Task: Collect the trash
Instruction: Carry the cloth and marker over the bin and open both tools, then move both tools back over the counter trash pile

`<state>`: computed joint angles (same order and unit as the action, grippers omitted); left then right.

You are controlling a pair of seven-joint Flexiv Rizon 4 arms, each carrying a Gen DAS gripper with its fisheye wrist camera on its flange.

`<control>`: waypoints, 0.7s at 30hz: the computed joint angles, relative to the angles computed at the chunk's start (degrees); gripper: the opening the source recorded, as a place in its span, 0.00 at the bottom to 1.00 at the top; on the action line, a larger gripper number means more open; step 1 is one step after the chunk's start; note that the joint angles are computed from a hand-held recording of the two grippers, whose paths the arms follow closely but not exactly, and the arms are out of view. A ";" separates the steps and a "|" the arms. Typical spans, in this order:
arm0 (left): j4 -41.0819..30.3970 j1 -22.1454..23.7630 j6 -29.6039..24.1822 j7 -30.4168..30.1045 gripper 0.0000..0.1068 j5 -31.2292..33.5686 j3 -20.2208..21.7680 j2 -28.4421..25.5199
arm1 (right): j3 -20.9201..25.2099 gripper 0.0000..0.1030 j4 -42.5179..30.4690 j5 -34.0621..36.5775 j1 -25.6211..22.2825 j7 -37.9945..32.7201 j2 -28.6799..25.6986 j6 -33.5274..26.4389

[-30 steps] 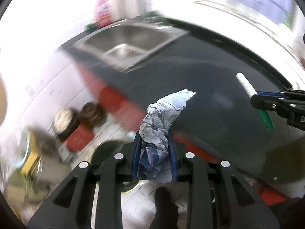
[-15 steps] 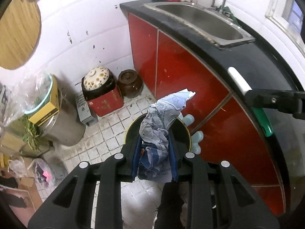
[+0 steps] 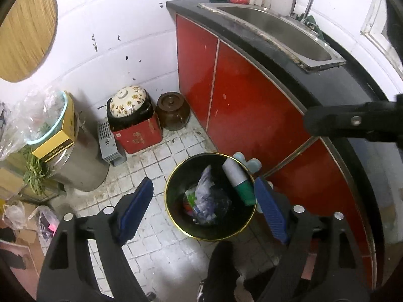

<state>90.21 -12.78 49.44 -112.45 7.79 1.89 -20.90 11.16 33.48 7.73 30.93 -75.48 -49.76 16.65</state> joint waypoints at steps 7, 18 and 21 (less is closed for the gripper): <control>-2.06 -1.16 -3.05 -1.96 0.87 1.76 0.27 0.26 | -0.84 0.73 11.69 -0.89 -2.42 0.82 7.71 5.30; -19.47 -6.15 -5.94 12.06 0.88 -1.14 -5.95 -9.35 | -5.86 0.80 49.63 -14.51 -10.72 16.53 34.30 24.40; -30.39 -9.36 -8.76 20.70 0.88 -4.25 -9.09 -16.22 | -6.75 0.80 58.25 -19.92 -14.24 24.15 41.64 26.68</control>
<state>59.82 -22.15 40.68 -91.74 3.54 -7.20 -37.12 4.41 91.73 -12.19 16.70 -51.32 -8.12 43.33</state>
